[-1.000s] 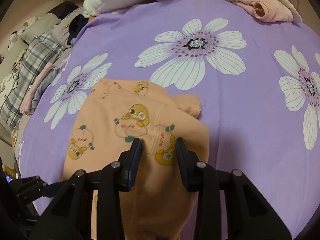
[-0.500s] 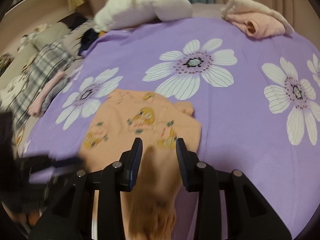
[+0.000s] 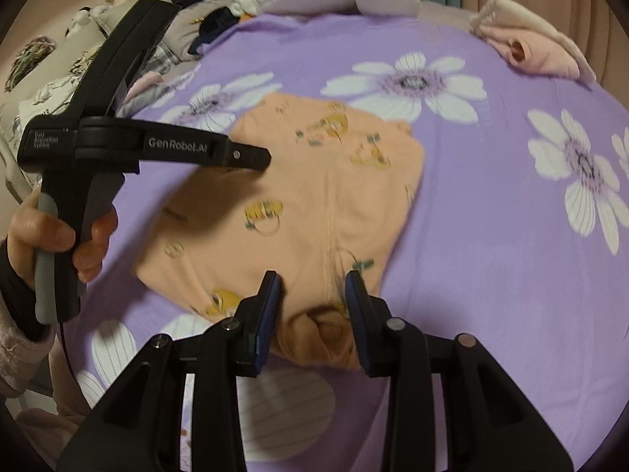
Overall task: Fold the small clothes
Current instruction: 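Press the folded orange garment flat with both tools, fingers open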
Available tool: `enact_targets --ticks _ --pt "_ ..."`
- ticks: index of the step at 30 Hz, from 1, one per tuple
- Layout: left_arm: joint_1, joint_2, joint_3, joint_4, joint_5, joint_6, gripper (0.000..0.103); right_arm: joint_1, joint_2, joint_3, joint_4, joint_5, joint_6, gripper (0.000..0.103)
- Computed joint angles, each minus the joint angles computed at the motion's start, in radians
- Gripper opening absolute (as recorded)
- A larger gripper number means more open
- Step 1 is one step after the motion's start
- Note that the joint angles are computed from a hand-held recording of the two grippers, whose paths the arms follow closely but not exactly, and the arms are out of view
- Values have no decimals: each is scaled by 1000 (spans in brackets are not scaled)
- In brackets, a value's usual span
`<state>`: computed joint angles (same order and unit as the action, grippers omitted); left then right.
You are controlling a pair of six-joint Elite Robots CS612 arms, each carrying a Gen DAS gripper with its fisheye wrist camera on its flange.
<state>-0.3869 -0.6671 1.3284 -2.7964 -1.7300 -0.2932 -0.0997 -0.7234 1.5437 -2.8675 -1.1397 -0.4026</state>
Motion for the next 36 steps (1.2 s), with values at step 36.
enact_targets --ticks 36 --pt "-26 -108 224 -136 -35 43 29 -16 26 -18 -40 60 186 27"
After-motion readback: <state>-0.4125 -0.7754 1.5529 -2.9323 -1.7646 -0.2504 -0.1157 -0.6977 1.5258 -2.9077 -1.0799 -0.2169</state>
